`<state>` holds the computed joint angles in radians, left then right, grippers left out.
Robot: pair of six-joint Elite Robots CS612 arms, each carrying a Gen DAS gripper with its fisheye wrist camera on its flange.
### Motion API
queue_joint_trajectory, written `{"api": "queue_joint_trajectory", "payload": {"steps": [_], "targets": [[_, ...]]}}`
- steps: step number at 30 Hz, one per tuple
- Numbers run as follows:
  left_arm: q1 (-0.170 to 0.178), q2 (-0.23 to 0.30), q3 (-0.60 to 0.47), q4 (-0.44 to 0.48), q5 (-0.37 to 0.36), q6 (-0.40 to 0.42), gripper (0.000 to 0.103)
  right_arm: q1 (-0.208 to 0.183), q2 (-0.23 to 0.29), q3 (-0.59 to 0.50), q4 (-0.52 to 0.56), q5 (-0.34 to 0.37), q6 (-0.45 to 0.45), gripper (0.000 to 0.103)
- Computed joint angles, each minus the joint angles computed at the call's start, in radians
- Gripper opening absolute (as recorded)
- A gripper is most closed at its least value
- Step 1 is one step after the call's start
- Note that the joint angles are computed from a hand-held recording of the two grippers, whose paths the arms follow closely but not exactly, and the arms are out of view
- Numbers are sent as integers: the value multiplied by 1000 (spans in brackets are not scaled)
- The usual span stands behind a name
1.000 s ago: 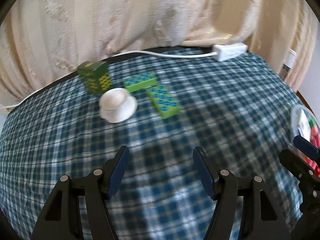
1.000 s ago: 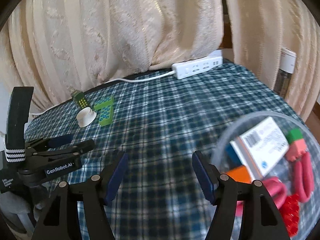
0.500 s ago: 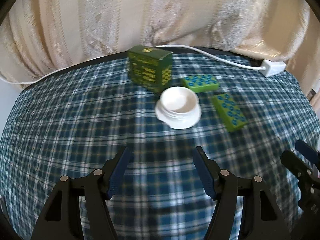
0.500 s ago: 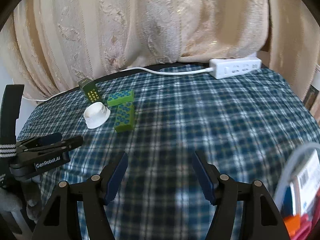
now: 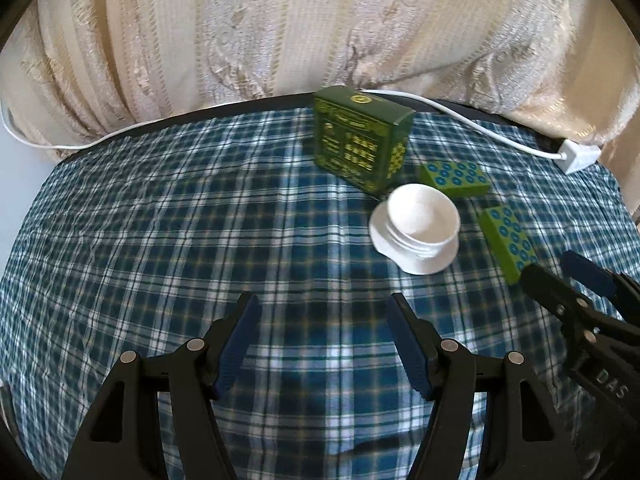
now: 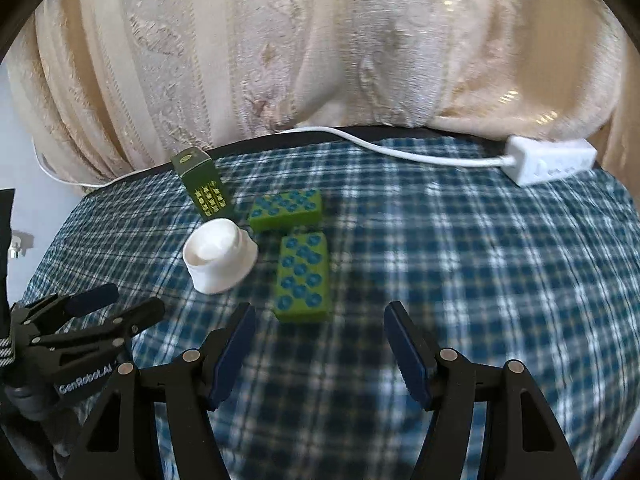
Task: Organize objects
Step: 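Grasp the green dotted brick with the right gripper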
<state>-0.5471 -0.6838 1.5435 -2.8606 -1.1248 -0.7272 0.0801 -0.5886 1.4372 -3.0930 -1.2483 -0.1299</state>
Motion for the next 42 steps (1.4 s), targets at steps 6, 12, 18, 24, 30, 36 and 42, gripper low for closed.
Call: {"api": "queue_joint_trajectory", "payload": {"steps": [6, 12, 18, 24, 30, 36, 42], "targets": [[5, -2, 5, -1, -2, -13, 67, 13, 24, -57, 57, -27, -11, 69], [8, 2, 2, -8, -9, 1, 67, 21, 39, -89, 85, -45, -36, 53], [8, 10, -8, -18, -18, 13, 67, 26, 40, -88, 67, -88, -58, 34], [9, 23, -26, -31, -30, 34, 67, 16, 27, -63, 51, -98, -34, 33], [12, 48, -71, -54, -47, 87, 67, 5, 3, -9, 20, -112, -41, 33], [13, 78, -123, -67, -63, 133, 67, -10, -20, 50, -13, -95, -35, 33], [11, 95, -153, -79, -65, 166, 67, -20, -22, 60, -20, -59, -11, 33]]}}
